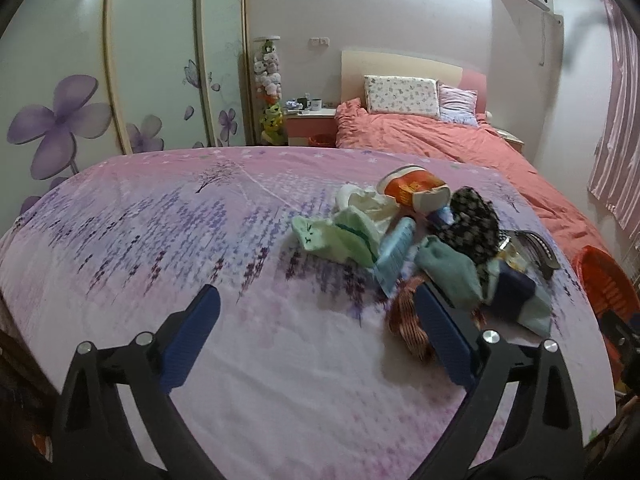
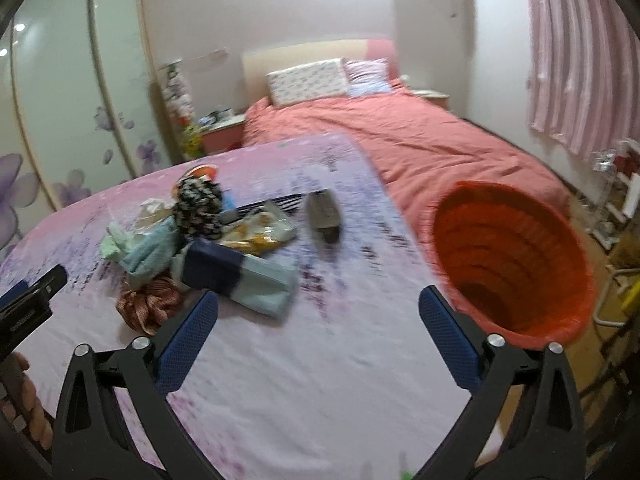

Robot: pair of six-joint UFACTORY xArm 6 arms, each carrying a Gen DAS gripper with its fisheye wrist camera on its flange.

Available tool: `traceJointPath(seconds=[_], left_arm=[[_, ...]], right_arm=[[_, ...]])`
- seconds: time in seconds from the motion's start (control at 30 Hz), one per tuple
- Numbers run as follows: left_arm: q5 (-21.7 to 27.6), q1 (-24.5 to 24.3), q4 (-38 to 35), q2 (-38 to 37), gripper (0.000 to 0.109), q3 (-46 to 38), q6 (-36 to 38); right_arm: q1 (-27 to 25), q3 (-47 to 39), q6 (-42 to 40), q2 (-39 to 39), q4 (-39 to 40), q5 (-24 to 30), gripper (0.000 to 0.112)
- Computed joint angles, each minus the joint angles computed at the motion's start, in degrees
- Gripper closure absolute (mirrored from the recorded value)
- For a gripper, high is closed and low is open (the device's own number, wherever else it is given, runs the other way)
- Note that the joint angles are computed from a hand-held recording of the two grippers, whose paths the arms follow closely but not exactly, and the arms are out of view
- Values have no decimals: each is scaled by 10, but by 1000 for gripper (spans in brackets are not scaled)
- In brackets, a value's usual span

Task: Collect trash
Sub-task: 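Move both tools down toward the pile of clothes on the bed, then close the left tool on the light green sock while the right tool grasps the dark blue cloth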

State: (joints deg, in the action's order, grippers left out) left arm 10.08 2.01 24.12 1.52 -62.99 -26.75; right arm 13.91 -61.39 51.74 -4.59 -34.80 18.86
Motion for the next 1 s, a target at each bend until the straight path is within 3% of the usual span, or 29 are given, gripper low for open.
traceJointPath(seconds=[0.17,0.27,0.57,0.7,0.83,0.9,1.0], left_arm=[[22,-7,-82,74,18,-84,89],[42,-11,-111,120,23,-139,118],[127,-18,-173,236,43,-296,169],[153,-18,-192,265,65,-333,188],[175,-9,-267,276,90,-346,243],[167,-3,-297,264,95,-327,276],[158,9,-342,241,95,-291,331]], right_arm=[[8,-70,-114,81,88,-8,23],[12,-114,-204,128,186,3,25],[23,-195,-305,193,246,48,27],[27,-215,-349,210,283,69,43],[26,-199,-369,199,311,66,59],[25,-189,-370,192,318,63,70],[22,-173,-382,181,347,54,75]])
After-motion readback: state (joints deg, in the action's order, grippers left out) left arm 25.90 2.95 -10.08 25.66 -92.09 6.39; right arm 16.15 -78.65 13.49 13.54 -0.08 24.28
